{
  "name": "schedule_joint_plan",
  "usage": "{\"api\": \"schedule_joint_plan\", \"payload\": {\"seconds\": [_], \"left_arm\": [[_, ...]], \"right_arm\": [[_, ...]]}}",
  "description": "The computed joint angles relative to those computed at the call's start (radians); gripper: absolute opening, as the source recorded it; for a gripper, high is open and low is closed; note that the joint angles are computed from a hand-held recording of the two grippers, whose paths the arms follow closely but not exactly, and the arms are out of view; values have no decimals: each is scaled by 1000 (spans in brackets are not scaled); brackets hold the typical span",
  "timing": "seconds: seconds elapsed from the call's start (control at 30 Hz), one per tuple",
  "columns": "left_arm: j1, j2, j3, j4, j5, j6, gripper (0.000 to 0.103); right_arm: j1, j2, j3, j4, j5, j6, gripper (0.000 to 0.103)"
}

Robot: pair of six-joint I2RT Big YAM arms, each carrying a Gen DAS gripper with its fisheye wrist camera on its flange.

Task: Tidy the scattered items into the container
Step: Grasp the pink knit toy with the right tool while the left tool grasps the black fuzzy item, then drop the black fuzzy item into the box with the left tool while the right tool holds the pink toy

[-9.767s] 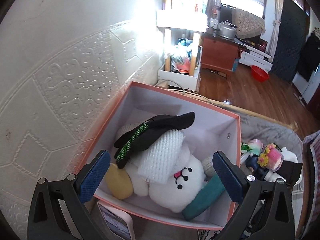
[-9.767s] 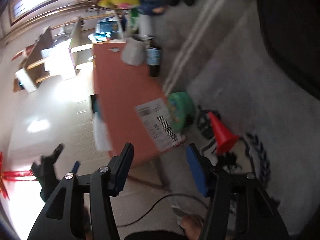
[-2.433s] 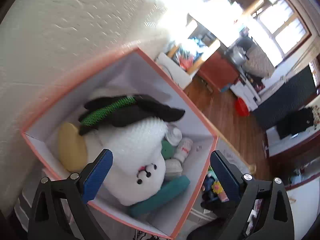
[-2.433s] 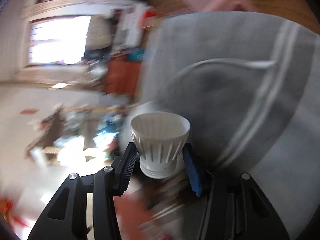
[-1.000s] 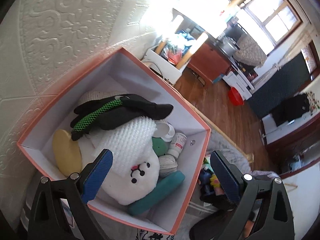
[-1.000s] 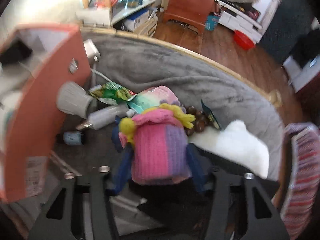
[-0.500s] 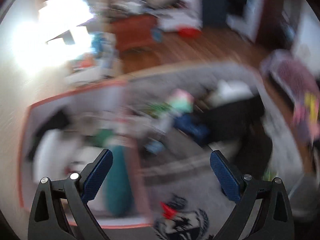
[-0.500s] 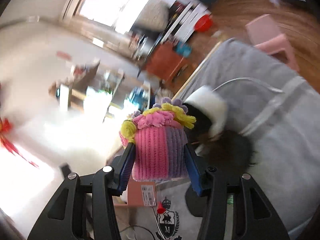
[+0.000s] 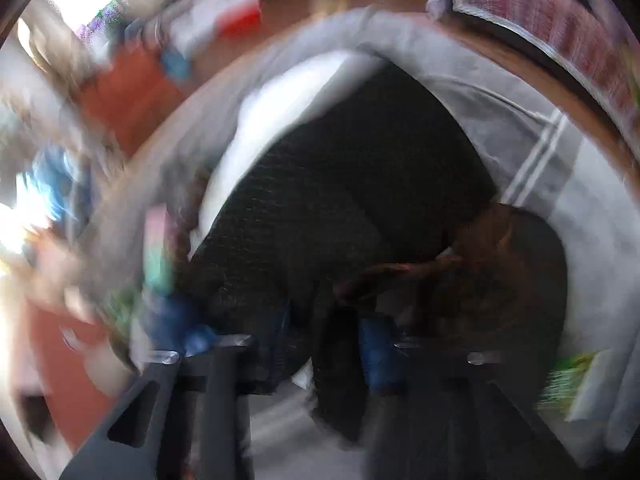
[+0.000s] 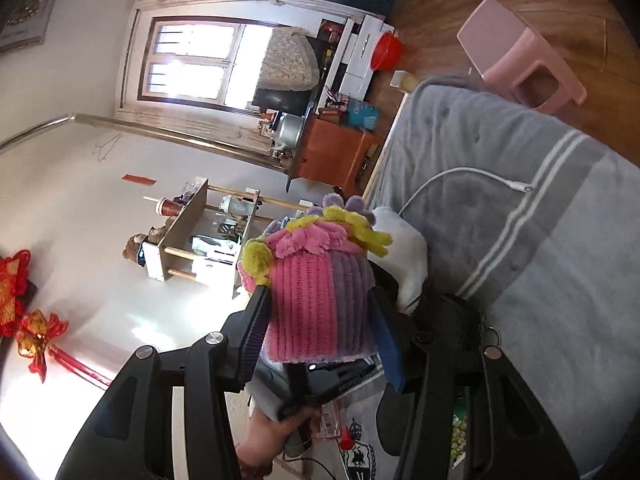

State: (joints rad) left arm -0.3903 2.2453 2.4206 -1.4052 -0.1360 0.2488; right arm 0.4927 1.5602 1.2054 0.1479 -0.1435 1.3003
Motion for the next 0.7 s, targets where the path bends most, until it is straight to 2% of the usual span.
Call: {"api": "schedule_joint_plan", "payload": {"seconds": [0.03,0.1,0.3,0.37,0.5,0.57,0.63,0.7], "left_arm": [[4,7,39,-42,13,-19,11],[21,-57,-10,-47,71,-68,9],[101,-430,-392,84,250,-209,9],[134,-555,-493,122,262,-242,9],[245,-669,-513,135,229,-272,9],[323,-683,-469,142,181,-271,10],[414,-652,-378,123,169,-303,11],[499,-580,-255,92,181,-297,30]], "right_arm": [[-2,2,0,7,-8,2,48],[-2,4,3,14,-18,1,48],[9,5,19,11,-28,-25,48],[15,6,26,-11,-27,-31,48],[32,15,47,-74,-23,-49,48],[44,26,66,-114,-24,-68,48],[57,36,87,-153,-23,-89,48],[72,48,111,-192,-23,-112,48]]}}
